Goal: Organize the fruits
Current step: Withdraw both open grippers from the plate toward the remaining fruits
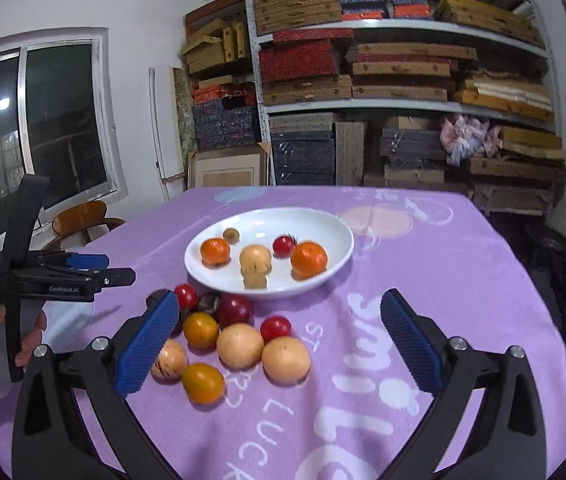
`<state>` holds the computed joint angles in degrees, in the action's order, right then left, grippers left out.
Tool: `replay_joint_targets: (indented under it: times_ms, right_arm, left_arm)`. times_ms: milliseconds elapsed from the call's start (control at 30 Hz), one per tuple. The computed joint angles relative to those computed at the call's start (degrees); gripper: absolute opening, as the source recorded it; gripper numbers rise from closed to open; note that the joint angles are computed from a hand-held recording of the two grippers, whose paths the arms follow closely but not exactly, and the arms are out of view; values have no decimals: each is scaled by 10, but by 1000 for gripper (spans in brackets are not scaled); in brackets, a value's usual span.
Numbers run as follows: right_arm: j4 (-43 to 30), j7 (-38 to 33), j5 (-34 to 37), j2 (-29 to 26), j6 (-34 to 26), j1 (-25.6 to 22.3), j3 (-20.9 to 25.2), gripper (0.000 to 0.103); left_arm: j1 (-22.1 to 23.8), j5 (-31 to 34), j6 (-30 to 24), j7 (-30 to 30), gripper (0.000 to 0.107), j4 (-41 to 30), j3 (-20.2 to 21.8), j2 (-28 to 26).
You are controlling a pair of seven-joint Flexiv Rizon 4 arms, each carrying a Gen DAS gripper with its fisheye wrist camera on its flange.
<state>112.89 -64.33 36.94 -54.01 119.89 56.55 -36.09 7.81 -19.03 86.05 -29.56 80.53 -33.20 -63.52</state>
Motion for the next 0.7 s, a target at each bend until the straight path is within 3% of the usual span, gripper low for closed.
replay_joint_targets:
  times_ms: [167,233,500,600,700]
  right_arm:
    - [-10,4,-15,15,27,-67,71,99]
    - [-13,-1,-2,13,14,-63,66,99]
    - [-15,22,-25,23,-11,-87,84,99]
    - [-14,36,-38,24,-16,-92,86,99]
    - [-12,47,-48,23,-14,-97,89,99]
  left_arm:
    - [-11,7,8,-4,80,-5,3,-18]
    - [-24,11,15,-10,80,-16,16,-23]
    - [-80,-5,-45,-43,81,-88,89,-41]
    - [-84,-19,-78,-56,82,-106,105,-44]
    - [-81,-25,-65,-60,82,-103,112,-42]
